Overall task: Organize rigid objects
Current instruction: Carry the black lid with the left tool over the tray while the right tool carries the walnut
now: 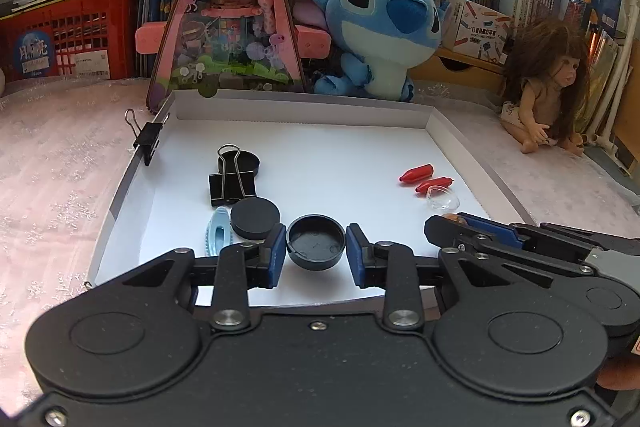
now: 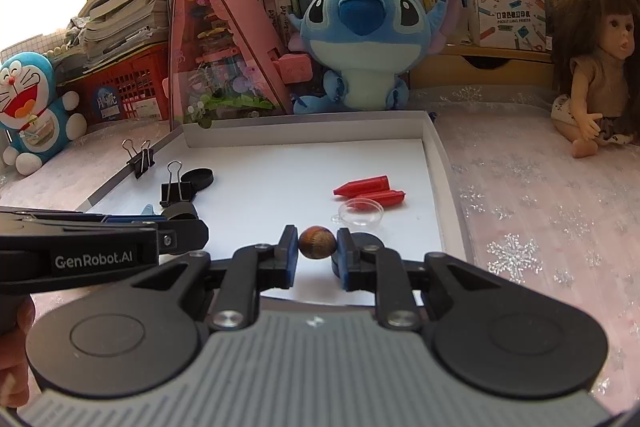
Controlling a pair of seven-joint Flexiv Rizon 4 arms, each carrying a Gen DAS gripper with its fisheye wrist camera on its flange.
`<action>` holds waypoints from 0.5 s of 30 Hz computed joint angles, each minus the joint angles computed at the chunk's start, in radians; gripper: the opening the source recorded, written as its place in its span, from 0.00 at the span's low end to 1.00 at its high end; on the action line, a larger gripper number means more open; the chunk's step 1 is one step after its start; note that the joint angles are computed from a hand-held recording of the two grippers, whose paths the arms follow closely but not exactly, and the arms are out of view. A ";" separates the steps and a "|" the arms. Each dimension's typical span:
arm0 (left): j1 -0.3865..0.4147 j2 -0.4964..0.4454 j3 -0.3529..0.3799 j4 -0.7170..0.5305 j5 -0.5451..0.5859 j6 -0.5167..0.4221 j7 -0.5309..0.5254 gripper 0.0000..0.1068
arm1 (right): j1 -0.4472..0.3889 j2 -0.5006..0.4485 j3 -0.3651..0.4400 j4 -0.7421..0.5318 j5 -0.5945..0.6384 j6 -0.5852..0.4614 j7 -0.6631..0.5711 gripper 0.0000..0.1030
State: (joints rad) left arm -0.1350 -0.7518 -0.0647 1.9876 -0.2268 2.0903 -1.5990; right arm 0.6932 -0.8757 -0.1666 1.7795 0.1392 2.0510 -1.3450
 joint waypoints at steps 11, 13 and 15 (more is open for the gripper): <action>-0.013 -0.005 0.011 -0.008 -0.015 -0.013 0.004 0.29 | -0.010 -0.006 0.013 -0.010 -0.014 0.001 -0.007 0.24; -0.013 -0.006 0.011 -0.008 -0.015 -0.012 0.004 0.29 | -0.012 -0.006 0.014 -0.011 -0.016 0.002 -0.008 0.24; -0.013 -0.006 0.011 -0.008 -0.015 -0.012 0.005 0.29 | -0.014 -0.006 0.017 -0.011 -0.018 0.003 -0.008 0.24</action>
